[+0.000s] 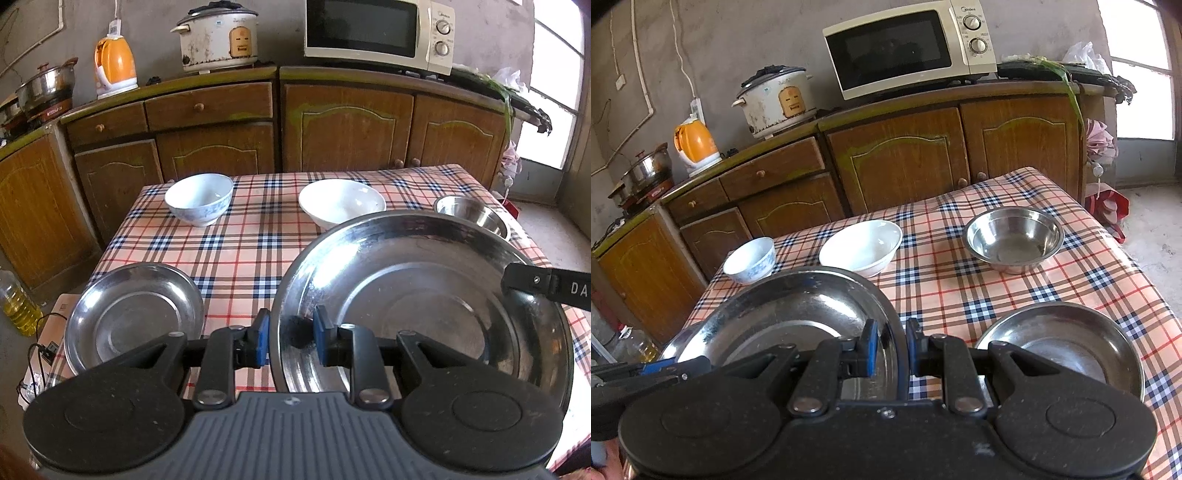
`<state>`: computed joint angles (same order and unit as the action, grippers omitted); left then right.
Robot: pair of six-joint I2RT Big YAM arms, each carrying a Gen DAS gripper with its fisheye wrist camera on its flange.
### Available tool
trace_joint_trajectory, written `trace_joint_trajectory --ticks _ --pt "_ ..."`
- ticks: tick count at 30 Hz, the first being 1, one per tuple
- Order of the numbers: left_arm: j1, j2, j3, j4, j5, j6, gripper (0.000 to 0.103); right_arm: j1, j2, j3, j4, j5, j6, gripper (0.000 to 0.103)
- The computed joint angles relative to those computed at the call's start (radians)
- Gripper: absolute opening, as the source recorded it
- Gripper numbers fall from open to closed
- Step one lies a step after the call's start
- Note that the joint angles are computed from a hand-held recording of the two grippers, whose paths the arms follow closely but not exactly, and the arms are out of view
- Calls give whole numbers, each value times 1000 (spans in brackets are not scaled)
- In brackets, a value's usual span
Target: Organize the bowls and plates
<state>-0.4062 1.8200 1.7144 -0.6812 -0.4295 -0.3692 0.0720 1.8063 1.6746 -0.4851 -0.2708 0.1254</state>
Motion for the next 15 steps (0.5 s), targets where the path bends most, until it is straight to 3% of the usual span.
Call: trace_joint_trajectory --ticks 15 --pt "-4 -32 -41 -6 -16 -34 25 12 -31 -41 10 2 -15 23"
